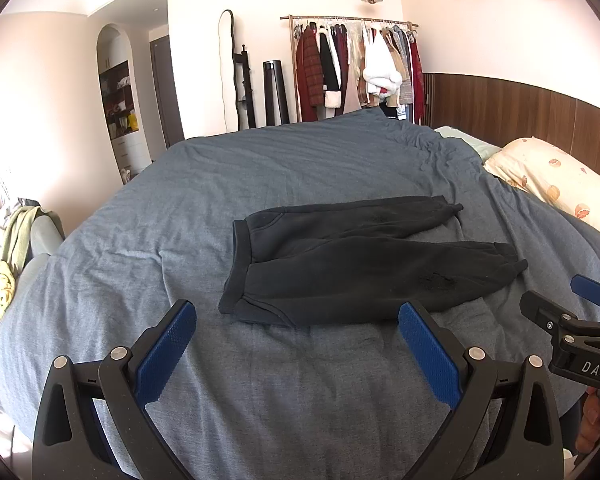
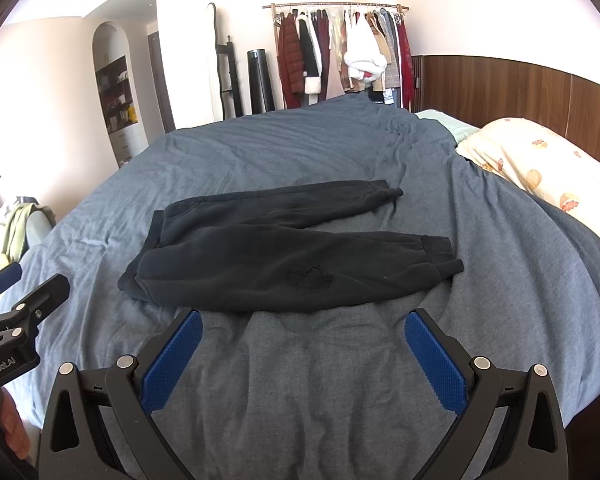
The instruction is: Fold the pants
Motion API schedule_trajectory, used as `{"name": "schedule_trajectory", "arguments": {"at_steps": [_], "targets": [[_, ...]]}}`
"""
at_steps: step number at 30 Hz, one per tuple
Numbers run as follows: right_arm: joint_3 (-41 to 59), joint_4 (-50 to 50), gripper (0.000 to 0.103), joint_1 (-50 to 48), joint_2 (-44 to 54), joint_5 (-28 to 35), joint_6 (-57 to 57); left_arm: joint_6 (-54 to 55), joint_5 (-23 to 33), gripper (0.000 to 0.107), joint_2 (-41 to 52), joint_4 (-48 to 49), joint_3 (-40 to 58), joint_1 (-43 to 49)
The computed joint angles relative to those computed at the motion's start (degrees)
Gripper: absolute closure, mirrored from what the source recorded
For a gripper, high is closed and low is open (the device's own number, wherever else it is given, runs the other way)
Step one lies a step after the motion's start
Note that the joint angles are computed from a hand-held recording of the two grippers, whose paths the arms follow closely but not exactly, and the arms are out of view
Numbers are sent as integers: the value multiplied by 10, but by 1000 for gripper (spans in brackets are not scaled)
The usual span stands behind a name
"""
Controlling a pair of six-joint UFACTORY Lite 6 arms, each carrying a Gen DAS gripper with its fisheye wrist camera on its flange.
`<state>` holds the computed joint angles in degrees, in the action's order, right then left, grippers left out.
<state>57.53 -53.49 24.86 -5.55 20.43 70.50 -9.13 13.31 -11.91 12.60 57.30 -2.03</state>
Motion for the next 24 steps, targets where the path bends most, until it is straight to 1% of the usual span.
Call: {"name": "schedule_trajectory", "arguments": {"at_steps": [24], "targets": [[-2, -5, 0, 1, 3, -1, 5, -15, 3, 4, 0, 6, -1, -4]]}}
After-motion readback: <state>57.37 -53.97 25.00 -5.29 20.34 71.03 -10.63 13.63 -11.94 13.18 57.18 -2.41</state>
